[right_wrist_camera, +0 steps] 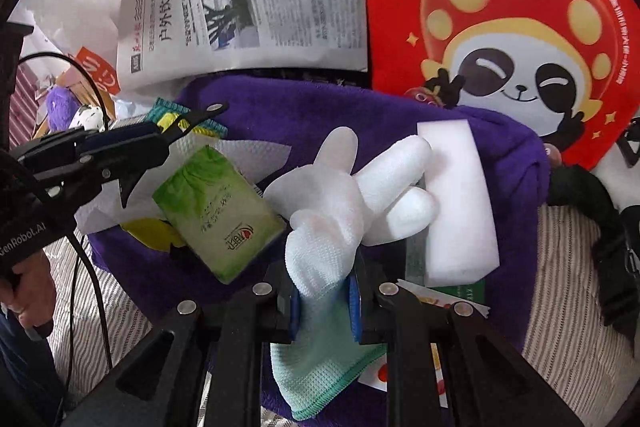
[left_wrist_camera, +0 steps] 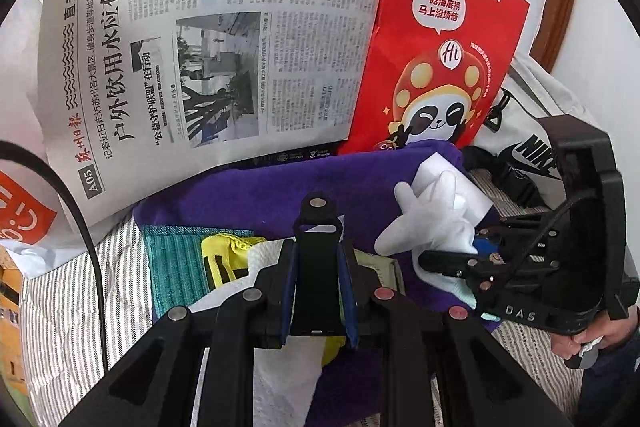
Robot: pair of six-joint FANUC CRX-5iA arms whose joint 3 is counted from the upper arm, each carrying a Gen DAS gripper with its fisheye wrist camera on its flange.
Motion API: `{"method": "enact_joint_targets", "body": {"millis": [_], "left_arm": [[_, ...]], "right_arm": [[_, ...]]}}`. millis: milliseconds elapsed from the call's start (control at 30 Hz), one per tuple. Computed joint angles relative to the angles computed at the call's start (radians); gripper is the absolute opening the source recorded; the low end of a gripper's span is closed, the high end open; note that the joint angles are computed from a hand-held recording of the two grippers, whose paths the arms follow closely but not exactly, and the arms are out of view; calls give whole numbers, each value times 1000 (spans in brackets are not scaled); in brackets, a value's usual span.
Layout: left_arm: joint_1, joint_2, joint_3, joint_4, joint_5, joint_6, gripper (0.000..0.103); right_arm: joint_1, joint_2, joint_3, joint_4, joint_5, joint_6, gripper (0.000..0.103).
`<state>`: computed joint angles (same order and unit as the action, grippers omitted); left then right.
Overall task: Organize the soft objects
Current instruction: 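Lower the white gloves onto the towel beside the sponge and open the right gripper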
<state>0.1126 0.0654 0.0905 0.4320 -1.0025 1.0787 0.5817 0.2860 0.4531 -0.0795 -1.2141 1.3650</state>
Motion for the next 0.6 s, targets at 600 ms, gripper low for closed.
{"method": "enact_joint_targets", "body": {"millis": [600], "left_arm": [[-9,55,27,-48,-30,29,20]], "right_arm": [[0,3,-51,18,47,-1,21]]}}
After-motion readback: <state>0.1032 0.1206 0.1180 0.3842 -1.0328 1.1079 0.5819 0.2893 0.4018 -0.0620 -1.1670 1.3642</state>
